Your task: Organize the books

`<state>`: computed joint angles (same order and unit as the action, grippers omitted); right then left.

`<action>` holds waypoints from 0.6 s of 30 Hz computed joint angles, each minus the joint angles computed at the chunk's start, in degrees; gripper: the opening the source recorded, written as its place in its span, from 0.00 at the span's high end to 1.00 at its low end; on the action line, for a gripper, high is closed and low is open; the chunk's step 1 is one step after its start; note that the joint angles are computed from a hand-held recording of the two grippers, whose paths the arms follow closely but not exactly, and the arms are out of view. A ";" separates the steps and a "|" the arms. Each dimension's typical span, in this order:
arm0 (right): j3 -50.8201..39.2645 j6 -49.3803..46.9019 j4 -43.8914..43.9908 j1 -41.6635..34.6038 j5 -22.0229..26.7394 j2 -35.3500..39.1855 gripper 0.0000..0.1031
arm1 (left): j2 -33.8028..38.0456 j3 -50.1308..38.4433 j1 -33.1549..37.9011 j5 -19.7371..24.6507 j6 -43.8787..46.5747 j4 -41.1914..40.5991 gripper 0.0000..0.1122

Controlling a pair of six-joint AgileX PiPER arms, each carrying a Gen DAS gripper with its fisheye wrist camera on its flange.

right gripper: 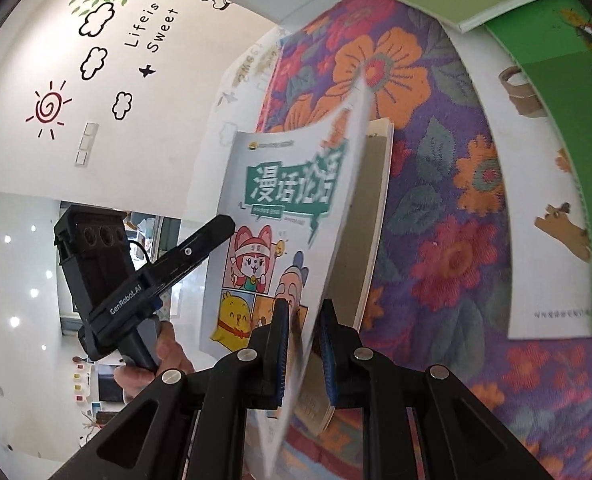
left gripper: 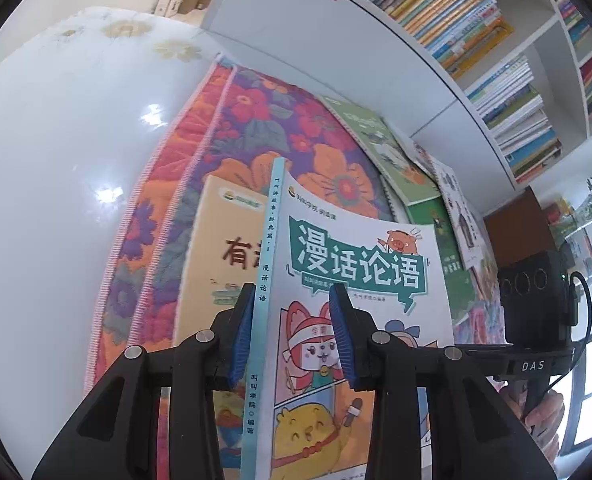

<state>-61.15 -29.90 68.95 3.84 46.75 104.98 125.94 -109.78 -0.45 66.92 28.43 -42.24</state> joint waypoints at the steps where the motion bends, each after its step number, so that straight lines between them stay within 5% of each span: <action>1: -0.02 -0.57 0.49 -0.13 0.20 0.36 0.85 | 0.10 -0.03 0.36 0.16 0.14 -0.40 0.71; 18: -0.18 -2.73 2.62 1.31 0.37 3.36 0.84 | 0.35 0.19 1.26 -1.64 -3.43 4.13 0.71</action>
<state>-61.33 -32.63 71.57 5.15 47.13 108.34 126.29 -109.59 0.81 65.28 25.00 -38.11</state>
